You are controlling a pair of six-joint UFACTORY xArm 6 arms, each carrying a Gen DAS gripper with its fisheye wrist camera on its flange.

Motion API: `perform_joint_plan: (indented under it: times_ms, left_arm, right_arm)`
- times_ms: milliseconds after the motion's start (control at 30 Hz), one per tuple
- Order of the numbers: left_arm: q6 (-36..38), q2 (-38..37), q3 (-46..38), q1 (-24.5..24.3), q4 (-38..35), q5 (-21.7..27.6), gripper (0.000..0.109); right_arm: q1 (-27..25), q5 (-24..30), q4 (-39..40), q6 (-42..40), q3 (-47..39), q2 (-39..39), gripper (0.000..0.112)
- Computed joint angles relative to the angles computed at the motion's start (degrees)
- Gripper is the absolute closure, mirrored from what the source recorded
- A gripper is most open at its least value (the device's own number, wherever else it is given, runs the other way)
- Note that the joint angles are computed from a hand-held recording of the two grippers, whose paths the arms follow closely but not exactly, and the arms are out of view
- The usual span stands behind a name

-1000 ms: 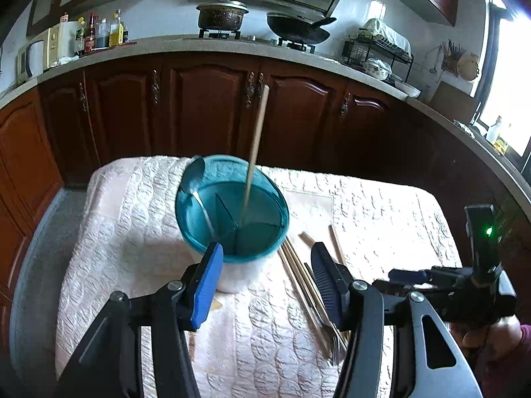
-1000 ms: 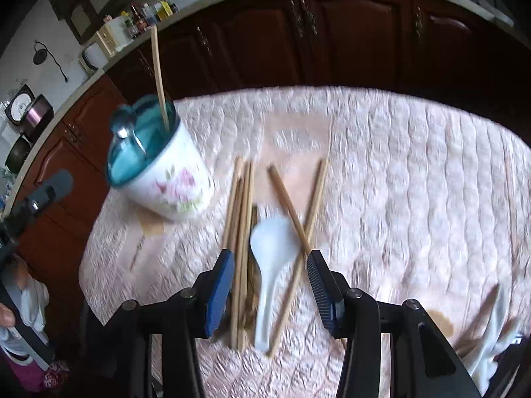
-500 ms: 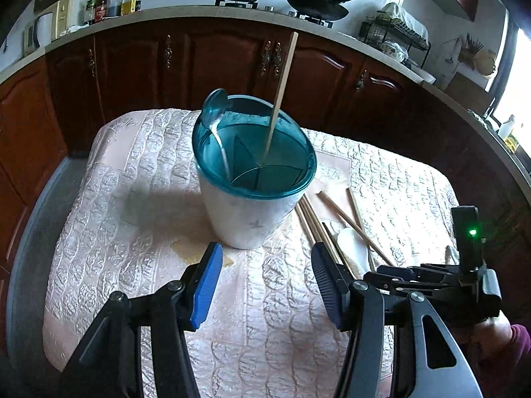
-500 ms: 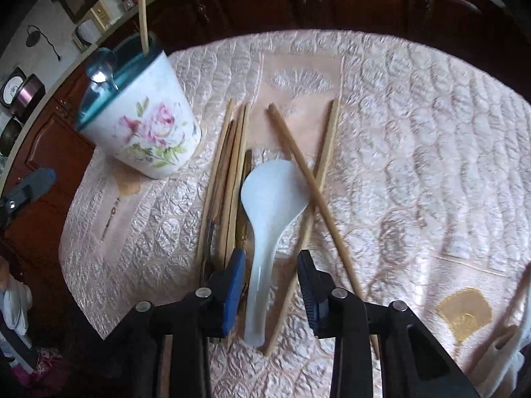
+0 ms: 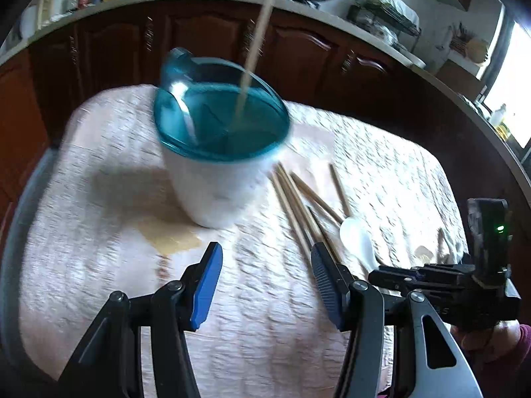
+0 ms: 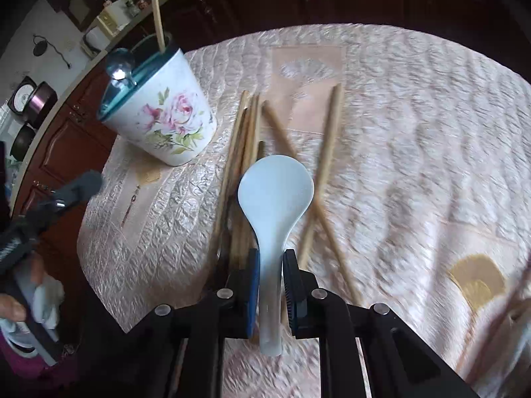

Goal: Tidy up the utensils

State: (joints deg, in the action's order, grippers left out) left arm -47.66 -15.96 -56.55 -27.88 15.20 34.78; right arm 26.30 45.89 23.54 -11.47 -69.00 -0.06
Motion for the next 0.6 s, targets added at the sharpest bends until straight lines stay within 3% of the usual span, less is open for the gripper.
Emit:
perform_joint_plan:
  times_ms: [233, 367, 433, 467, 500, 533, 600]
  left_arm:
    - [8.76, 5.67, -2.61, -2.98, -12.71, -3.14, 0.052]
    - [11.01, 7.52, -3.73, -5.25, -14.28, -2.11, 0.052]
    - [9.5, 9.24, -5.39, -6.19, -10.46, 0.34, 0.053]
    - [8.67, 10.11, -6.12, -6.48, -8.87, 1.29, 0.067]
    - [9.55, 11.05, -6.6, -6.56, -9.68, 1.62, 0.092]
    - [11.33, 12.02, -7.14, -6.47, -12.0, 2.12, 0.1]
    - [12.28, 12.5, -6.65, -6.33, -13.49, 1.24, 0.103]
  right_arm:
    - [-4.04, -0.71, -5.56, 4.42, 4.01, -4.1, 0.097]
    - [-6.07, 0.02, -5.55, 4.91, 2.51, -2.51, 0.097]
    - [-6.36, -0.06, -5.39, 5.03, 2.99, -2.79, 0.097]
    - [-6.69, 0.06, -4.68, 4.57, 3.37, -3.26, 0.097]
    - [-6.96, 0.38, -4.05, 4.15, 3.96, -4.18, 0.097]
    - [-6.99, 0.5, -3.48, 3.77, 4.12, -4.53, 0.097]
    - [-6.92, 1.02, -2.93, 3.0, 4.3, -5.51, 0.096]
